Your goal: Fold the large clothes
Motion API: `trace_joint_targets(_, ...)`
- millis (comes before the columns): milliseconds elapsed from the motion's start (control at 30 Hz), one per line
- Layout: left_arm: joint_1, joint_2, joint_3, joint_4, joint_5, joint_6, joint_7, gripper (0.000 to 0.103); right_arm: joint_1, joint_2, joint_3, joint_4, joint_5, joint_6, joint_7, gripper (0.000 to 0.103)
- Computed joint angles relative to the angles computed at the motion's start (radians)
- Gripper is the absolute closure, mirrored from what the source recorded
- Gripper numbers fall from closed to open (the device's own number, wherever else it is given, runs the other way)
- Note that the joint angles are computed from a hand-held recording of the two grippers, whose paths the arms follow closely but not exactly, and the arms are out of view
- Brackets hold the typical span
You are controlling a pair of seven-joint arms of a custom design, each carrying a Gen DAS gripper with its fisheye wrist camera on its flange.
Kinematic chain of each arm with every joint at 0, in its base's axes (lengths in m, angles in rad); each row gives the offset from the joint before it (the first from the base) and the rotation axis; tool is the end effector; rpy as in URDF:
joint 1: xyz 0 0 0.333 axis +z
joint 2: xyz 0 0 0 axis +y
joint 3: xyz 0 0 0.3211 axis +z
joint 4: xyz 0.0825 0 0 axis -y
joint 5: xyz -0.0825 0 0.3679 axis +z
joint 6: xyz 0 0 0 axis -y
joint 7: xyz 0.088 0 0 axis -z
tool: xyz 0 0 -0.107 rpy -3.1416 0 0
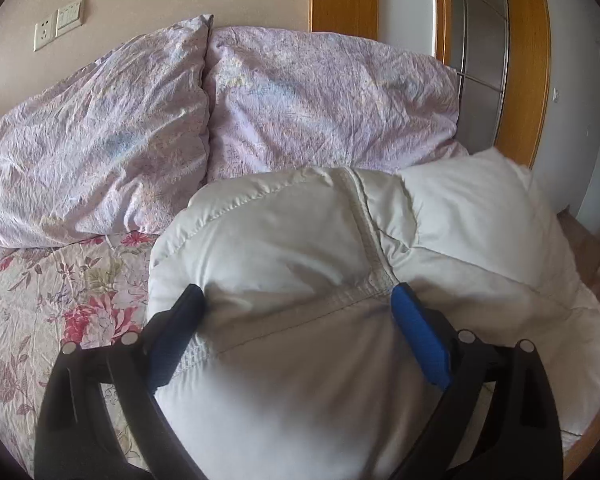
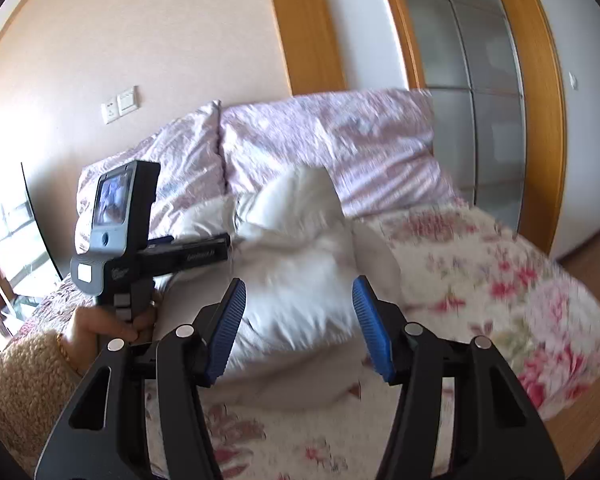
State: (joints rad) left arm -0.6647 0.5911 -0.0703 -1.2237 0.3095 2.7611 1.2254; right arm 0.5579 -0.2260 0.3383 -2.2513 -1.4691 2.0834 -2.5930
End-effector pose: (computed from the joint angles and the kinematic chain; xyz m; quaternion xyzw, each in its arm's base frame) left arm 0.5685 -0.5073 0.5529 -0.4187 0.7810 -0.4138 0.2084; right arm 0.3383 0.3581 0.5129 -0.4327 0.6557 -0.4623 0.4111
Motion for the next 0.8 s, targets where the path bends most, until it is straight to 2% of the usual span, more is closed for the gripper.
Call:
trace_joint_targets(67,0.038,-0.019,-0.036,-0.010,-0.050,-0.015,0.026,0.009,-0.011,0.020,-0.022,0.057,0.012,0.037,-0.070,0.045)
trace_joint_targets(133,0.064,-0.034,-0.054,-0.016,-0.086,-0.020,0.046,0.009,-0.031,0.039,-0.052,0.101,0.001,0.124,-0.098,0.045)
trace_joint_targets(300,0.045,-0.030,-0.003,0.013,-0.043,-0.049,0.022,0.009,-0.073,0.123,-0.096,0.237,0.009,0.230,-0.208,0.046)
trace_joint_targets(433,0.042,-0.001,-0.003,0.059,-0.018,-0.094,0.023,0.009,-0.097,0.179,-0.136,0.327,0.068,0.301,-0.286,0.046)
trace_joint_targets(600,0.029,0.024,0.005,0.090,0.007,-0.112,0.015,0.007,-0.110,0.234,-0.171,0.416,0.187,0.309,-0.422,0.045)
trace_joint_targets(700,0.020,0.036,0.012,0.108,0.022,-0.124,0.003,0.005,-0.112,0.267,-0.190,0.457,0.247,0.276,-0.503,0.045)
trace_joint_targets(800,0.027,0.046,0.000,0.119,0.013,-0.133,0.006,0.004,-0.119,0.279,-0.212,0.448,0.291,0.275,-0.525,0.045)
